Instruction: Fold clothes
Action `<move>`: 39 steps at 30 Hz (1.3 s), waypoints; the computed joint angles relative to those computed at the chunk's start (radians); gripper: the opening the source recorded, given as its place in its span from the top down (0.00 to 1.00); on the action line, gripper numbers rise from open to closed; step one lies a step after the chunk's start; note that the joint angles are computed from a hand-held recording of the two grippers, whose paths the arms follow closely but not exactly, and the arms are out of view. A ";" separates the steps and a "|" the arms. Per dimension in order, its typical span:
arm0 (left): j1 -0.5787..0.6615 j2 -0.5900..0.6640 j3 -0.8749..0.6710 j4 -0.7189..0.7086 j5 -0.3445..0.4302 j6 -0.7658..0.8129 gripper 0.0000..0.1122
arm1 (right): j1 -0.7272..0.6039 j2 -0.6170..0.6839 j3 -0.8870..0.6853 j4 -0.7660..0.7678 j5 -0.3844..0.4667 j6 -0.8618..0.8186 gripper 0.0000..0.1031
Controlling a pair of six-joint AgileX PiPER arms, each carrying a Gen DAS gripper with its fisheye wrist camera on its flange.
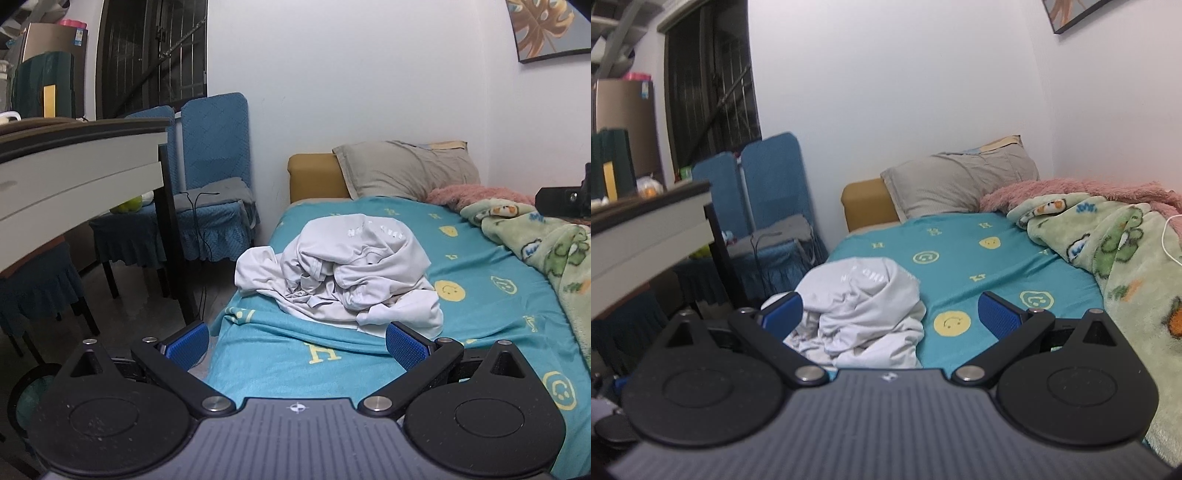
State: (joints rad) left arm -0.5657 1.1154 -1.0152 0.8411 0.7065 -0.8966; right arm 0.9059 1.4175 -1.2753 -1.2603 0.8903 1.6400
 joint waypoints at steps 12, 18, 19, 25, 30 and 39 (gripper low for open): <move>0.048 0.313 -0.345 -0.141 0.110 0.188 0.09 | -0.174 -0.110 0.077 0.224 -0.195 -0.125 0.00; 0.192 0.659 -0.672 -0.278 0.100 0.253 0.13 | -0.276 -0.083 0.096 0.376 -0.288 -0.204 0.00; 0.206 0.732 -0.750 -0.288 0.119 0.265 0.15 | -0.292 -0.070 0.093 0.384 -0.300 -0.210 0.00; 0.279 1.104 -1.159 -0.341 0.176 0.349 0.27 | -0.409 0.065 0.019 0.545 -0.389 -0.325 0.00; 0.332 1.297 -1.468 -0.495 0.238 0.573 0.59 | -0.435 0.178 -0.030 0.564 -0.426 -0.304 0.00; 0.393 0.979 -1.057 -0.895 0.037 0.964 0.95 | -0.439 0.263 -0.087 0.471 -0.342 -0.219 0.00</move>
State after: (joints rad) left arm -0.1726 2.0941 -2.0721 -0.0535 0.7438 0.0676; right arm 0.4665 1.6807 -1.3624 -0.7891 0.5483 1.4209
